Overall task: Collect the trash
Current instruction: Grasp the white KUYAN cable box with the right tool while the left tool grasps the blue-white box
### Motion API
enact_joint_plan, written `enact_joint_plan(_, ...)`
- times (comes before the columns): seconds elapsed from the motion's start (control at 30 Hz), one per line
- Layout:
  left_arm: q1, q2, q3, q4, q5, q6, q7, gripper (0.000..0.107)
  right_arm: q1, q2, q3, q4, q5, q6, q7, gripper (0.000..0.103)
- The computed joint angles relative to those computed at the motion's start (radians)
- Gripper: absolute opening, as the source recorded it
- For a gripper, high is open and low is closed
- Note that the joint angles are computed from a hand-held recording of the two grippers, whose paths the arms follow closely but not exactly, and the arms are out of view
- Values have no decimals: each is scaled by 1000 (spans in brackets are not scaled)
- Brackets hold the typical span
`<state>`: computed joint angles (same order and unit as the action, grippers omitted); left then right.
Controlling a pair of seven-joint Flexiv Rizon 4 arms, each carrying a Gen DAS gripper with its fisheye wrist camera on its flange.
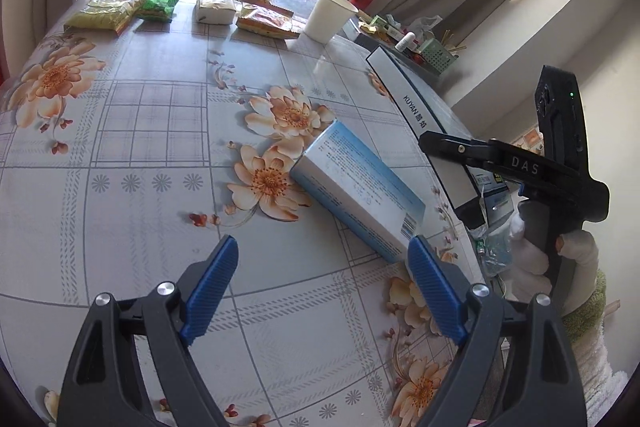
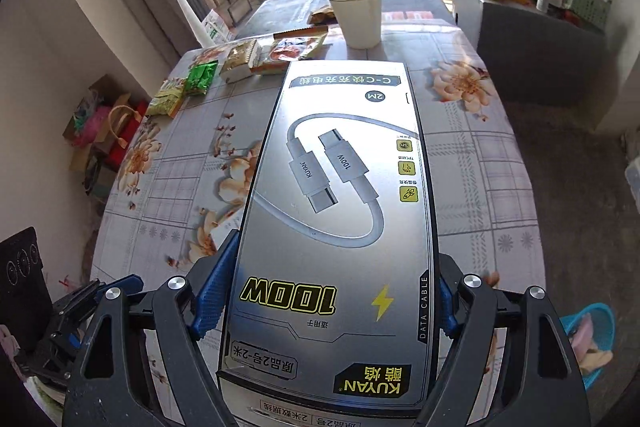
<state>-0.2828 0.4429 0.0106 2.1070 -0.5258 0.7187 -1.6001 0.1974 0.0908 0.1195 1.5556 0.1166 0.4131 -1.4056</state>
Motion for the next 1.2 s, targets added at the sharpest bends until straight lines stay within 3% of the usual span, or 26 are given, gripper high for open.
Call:
enact_joint_plan(0.17,-33,-29,-19,11,-32,26,15,75,-23,49,15,140,-110,47,17,76)
enact_joint_plan(0.5,-15,-43,-29,-18,27,7,-24,73,50,176,16,222,118,-2,-80,76)
enact_joint_plan(0.73,5,-39,-29,-28,64,3,-57,73,72,234,-61,222,341,-63,-125,75)
enact_joint_plan(1.03,11,-144,-76,-110,95,28,-128,77,-48,271,10,321,-6,87,16,75)
enact_joint_plan(1.2,19,-242,-124,-210,189,23,-229,80,-44,269,19,375,-69,106,70,75)
